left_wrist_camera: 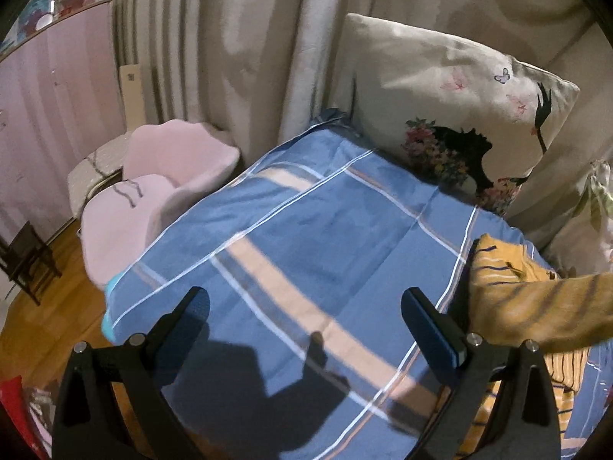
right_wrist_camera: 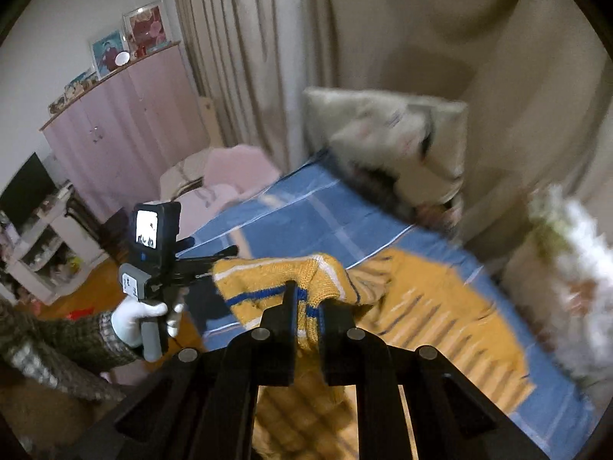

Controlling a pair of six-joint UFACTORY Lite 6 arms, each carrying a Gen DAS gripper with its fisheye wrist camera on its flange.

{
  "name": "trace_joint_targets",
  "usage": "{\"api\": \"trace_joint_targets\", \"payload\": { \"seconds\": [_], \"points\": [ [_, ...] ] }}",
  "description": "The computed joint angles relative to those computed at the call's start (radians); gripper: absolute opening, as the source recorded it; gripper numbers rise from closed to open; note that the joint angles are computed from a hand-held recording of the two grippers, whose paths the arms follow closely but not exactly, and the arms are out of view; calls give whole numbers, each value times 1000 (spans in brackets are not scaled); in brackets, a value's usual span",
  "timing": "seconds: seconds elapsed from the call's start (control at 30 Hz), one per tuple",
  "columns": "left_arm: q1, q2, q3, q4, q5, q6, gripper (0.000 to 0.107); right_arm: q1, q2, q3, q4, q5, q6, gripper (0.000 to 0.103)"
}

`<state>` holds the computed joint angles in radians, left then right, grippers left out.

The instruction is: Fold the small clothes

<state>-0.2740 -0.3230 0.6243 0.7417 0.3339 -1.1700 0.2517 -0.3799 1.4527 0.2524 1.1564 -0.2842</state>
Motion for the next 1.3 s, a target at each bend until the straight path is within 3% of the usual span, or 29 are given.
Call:
{"api": "trace_joint_targets", "payload": {
  "seconds": [0.1, 0.2, 0.33, 0.47, 0.5, 0.57, 0.67, 0.77, 0.9, 0.97, 1.0, 1.07, 1.17, 1.3],
  "points": [
    [-23, 104, 73, 42, -27, -38, 100, -115, 33, 57, -99, 48, -66, 10],
    [-88, 208, 156, 98, -9, -107, 100, -329, 10, -70, -148, 16, -192, 10],
    [-216, 327, 274, 187, 53, -229, 100, -597, 41, -315, -224, -223, -300, 10],
    [-336, 446, 406, 196, 145, -277, 100, -840, 233, -414, -56, -388, -493, 12],
    [-367, 481, 445, 187, 166, -281, 100, -876, 297, -419, -25, -414, -521, 14],
    [-411, 547, 519, 163, 195, -272, 100, -945, 416, -416, -7, -459, -527, 27],
    [-470, 662, 659, 127, 232, -247, 100, -1066, 495, -349, 109, -439, -558, 29],
    [-513, 798, 816, 106, 246, -217, 100, -1165, 378, -383, 297, -447, -668, 29],
    [-538, 1048, 1080, 8, 264, -89, 100, -1191, 341, -436, 542, -260, -839, 29],
    [-530, 1155, 1194, -66, 290, -12, 100, -1171, 417, -440, 585, -142, -840, 29],
    [-523, 1215, 1256, -93, 314, 17, 100, -1144, 446, -460, 576, -139, -819, 29],
    [-512, 1295, 1341, -97, 371, 29, 100, -1121, 492, -486, 543, -239, -824, 29],
    [-487, 1313, 1343, -109, 374, 36, 100, -1195, 600, -450, 502, -381, -778, 24],
    [-486, 1234, 1241, -14, 372, -51, 100, -1350, 626, -379, 589, -308, -834, 29]
  ]
}}
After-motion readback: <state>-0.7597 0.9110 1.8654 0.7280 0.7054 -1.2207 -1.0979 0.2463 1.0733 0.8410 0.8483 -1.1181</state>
